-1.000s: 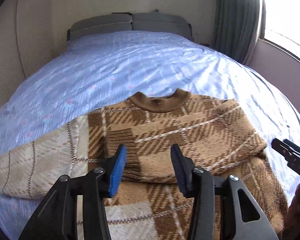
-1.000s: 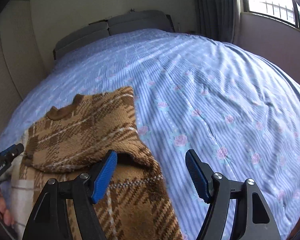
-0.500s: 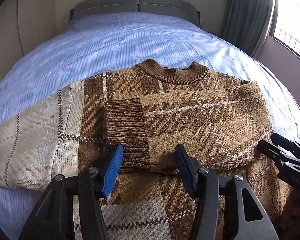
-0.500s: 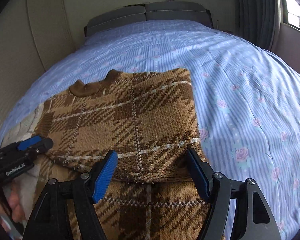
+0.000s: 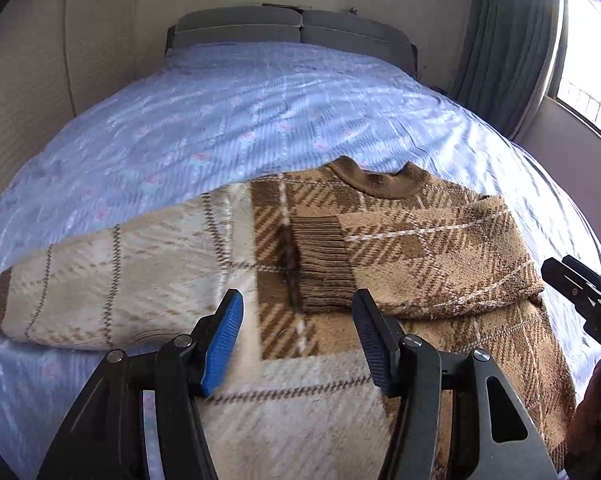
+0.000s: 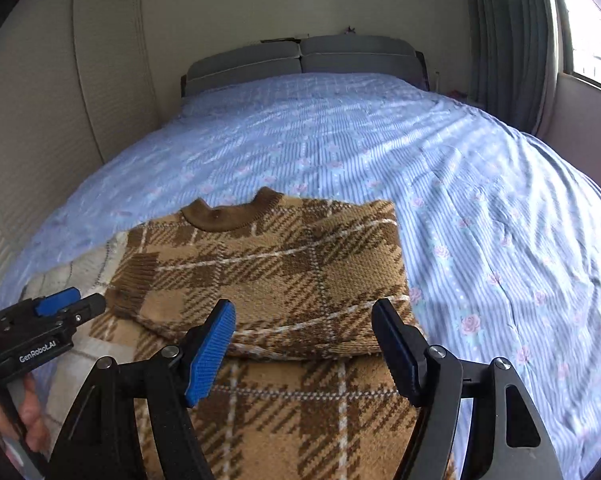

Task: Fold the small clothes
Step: 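Grasp the cream sleeve cuff with the left gripper and lift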

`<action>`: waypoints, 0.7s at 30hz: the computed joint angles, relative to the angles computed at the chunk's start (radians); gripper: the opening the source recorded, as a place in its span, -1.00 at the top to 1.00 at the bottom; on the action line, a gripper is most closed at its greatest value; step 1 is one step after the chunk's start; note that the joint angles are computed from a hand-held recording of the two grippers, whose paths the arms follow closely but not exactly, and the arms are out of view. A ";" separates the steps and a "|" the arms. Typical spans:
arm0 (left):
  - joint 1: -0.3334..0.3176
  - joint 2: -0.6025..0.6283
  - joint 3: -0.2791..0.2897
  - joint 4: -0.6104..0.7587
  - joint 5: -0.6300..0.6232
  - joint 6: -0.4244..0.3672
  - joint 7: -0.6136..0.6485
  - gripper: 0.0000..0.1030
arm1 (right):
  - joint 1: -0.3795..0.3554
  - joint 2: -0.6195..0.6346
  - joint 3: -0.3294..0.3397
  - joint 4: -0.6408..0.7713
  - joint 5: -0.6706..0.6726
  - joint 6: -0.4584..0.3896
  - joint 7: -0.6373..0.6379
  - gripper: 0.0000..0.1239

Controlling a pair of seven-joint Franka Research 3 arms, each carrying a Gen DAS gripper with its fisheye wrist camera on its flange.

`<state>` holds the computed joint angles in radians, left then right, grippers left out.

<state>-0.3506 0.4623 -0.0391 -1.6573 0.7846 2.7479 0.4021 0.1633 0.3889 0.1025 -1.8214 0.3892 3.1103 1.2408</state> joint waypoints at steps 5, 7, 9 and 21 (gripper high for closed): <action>0.023 -0.177 0.047 -0.227 0.123 0.030 -0.170 -0.09 | 0.078 -0.050 0.003 -0.062 0.005 0.083 0.036 -0.14; 0.055 -0.237 0.047 -0.303 0.162 0.033 -0.217 -0.09 | 0.162 -0.053 -0.052 -0.065 -0.022 0.093 0.086 -0.14; 0.092 -0.293 0.046 -0.373 0.195 0.042 -0.258 -0.09 | 0.241 -0.049 -0.103 -0.058 -0.053 0.090 0.135 -0.14; 0.378 -0.427 0.060 -0.621 0.433 0.262 -0.518 0.01 | 0.584 0.070 -0.301 0.092 -0.253 0.028 0.430 -0.14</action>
<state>0.0274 0.0350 0.0208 -2.2781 1.2174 3.0098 -0.1156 0.7470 0.4588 -0.1987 -1.7290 0.1360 3.1386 1.6709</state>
